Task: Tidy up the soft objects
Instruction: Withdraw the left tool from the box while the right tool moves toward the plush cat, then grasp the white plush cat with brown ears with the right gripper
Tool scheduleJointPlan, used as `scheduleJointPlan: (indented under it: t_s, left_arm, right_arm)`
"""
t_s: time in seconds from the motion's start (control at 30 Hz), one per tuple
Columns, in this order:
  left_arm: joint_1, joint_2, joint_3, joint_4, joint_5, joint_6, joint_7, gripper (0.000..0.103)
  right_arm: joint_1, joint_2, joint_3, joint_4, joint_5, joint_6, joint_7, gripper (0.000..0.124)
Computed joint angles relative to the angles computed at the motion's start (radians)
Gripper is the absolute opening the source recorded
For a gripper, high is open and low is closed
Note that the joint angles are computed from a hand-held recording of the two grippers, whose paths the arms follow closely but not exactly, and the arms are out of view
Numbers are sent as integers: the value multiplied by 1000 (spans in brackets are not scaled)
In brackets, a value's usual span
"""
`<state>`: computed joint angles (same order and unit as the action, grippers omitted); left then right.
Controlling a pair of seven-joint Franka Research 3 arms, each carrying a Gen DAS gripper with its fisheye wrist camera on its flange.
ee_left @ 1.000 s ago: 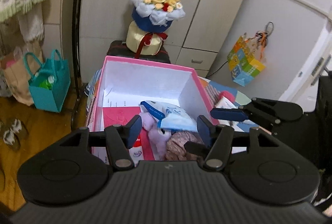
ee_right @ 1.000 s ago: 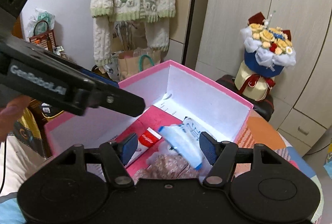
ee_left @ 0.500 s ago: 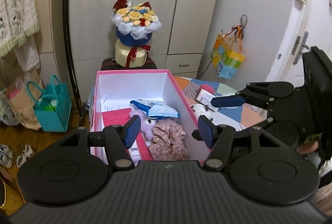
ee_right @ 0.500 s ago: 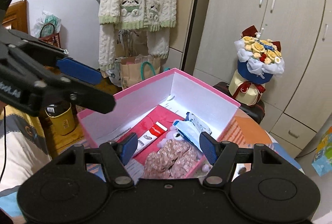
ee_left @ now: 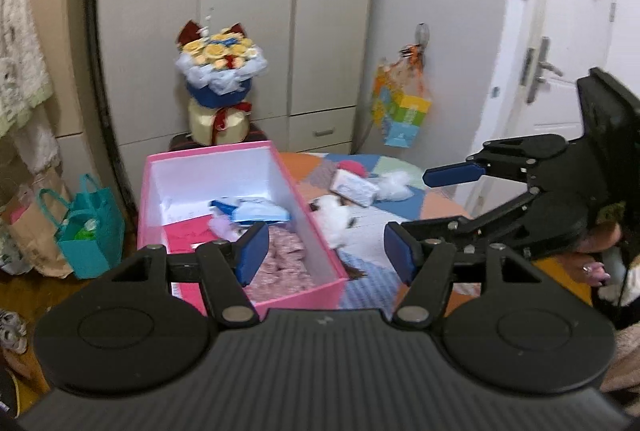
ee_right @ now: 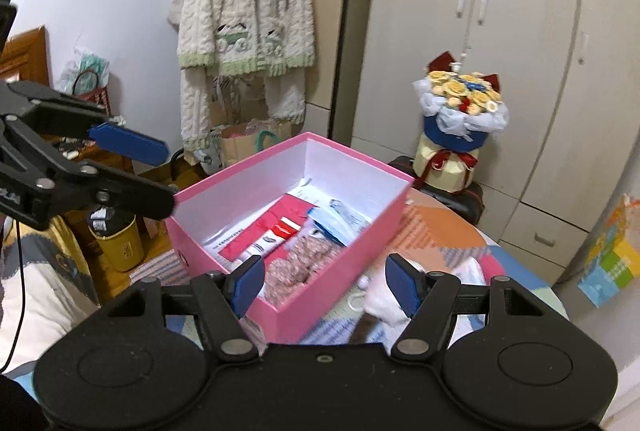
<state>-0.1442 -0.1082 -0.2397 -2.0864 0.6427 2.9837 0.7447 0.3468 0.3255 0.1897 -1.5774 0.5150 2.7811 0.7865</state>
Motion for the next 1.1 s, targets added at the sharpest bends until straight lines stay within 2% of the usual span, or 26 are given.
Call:
scheduleJointPlan:
  t_s: [0.17,0.37,0.53,0.7,0.8,0.87,1.0,1.1]
  left_arm:
    - [-4,18,-31,22,78,-5,-75,63]
    - [-72,137,-26,140,119,-83,-91,63]
    - [-149,250,13,253,122,-141,-112,63]
    - [-236,352,72,379,237,-226,-213,63]
    - [-277,421,99,455,287,-283,-269,63]
    - [-286,471,98,508,262,-316,-242,63]
    - [-296,547,105,579,177,-325,-205,63]
    - [-351,605,161,647,218,-366,-269,63]
  right_arm:
    - [-82,-62,30,-98,182,23,-112,72]
    - [-130,-51,7,-84,329,-63,-183,72]
    - [-146,3,-17,-26,334,-141,-165,72]
    - [-177,70,-20,60,327,-228,-151,74]
    - [-200,114,-8,118,348,-273,-167,81]
    - [-204,149,-7,161,340,-298,-157,81]
    - [-198,225,-8,254,287,-329,-126,81]
    - [-208,311,1,377,255,-407,-87,81]
